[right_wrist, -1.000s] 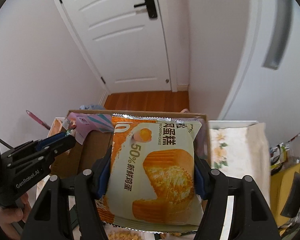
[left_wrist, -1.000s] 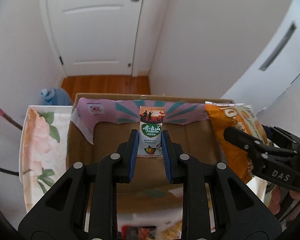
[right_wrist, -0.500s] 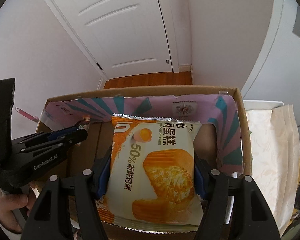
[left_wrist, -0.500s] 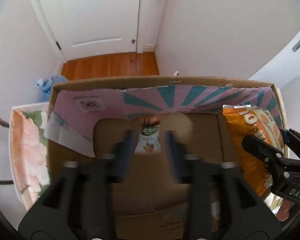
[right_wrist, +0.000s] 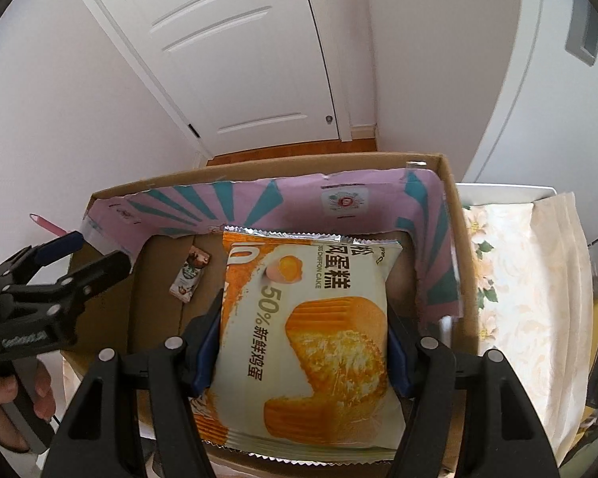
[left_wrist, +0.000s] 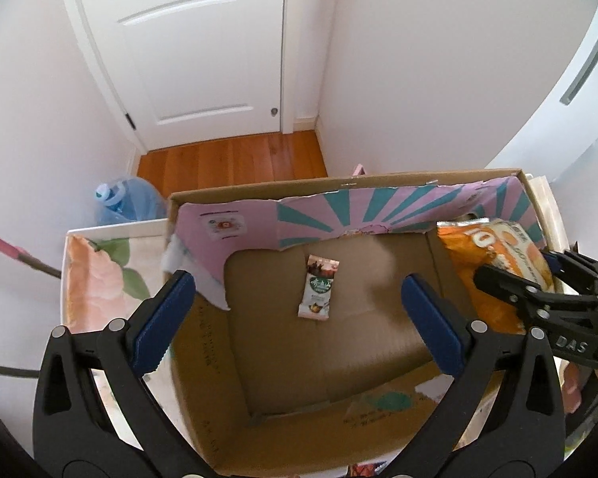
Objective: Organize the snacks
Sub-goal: 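Carry both snacks into the box and open both tools to release them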
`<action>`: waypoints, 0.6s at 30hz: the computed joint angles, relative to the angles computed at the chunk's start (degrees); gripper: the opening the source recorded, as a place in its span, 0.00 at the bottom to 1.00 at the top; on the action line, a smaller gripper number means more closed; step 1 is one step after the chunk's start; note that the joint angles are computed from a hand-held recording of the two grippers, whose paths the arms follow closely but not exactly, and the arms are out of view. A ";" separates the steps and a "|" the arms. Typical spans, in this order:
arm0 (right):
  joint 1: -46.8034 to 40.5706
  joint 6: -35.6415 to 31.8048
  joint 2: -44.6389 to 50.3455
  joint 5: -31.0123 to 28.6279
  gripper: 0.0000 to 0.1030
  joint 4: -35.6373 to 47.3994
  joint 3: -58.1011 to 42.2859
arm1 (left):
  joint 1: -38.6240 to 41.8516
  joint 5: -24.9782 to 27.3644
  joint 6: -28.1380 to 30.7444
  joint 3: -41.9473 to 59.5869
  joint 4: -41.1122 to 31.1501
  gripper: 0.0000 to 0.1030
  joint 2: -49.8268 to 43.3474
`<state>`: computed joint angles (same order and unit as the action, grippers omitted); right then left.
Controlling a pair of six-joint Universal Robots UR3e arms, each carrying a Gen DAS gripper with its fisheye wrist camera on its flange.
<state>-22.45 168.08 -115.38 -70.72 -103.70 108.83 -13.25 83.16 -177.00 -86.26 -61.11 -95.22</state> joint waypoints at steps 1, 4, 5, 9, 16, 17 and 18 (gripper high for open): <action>0.38 0.29 0.20 0.08 0.61 -0.80 0.36 | 0.45 -0.19 0.33 -0.15 -0.29 1.00 0.64; 2.49 2.36 1.83 0.12 0.63 -4.13 0.98 | 1.62 -0.61 0.74 -1.70 0.01 1.00 2.45; 3.46 3.16 2.66 -0.39 0.71 -5.96 1.29 | 2.31 -1.06 0.84 -2.19 -0.22 1.00 3.30; 5.91 4.15 4.29 -1.22 0.99 -9.58 1.63 | 5.16 -2.72 2.16 -5.02 0.35 1.00 5.51; 5.05 5.33 0.17 0.58 0.99 -8.96 3.21 | 7.33 -4.63 3.58 -7.20 -0.40 1.00 9.11; 5.09 5.43 -0.50 0.56 0.99 -8.60 3.08 | 7.33 -4.79 3.63 -7.06 -0.78 1.00 9.52; 5.21 5.56 -1.15 0.45 0.99 -8.12 2.77 | 7.62 -5.07 3.99 -7.52 -0.63 1.00 9.98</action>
<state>-17.24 173.65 -116.53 -70.27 -111.81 111.60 -5.63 78.09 -173.01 -93.78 -61.75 -85.24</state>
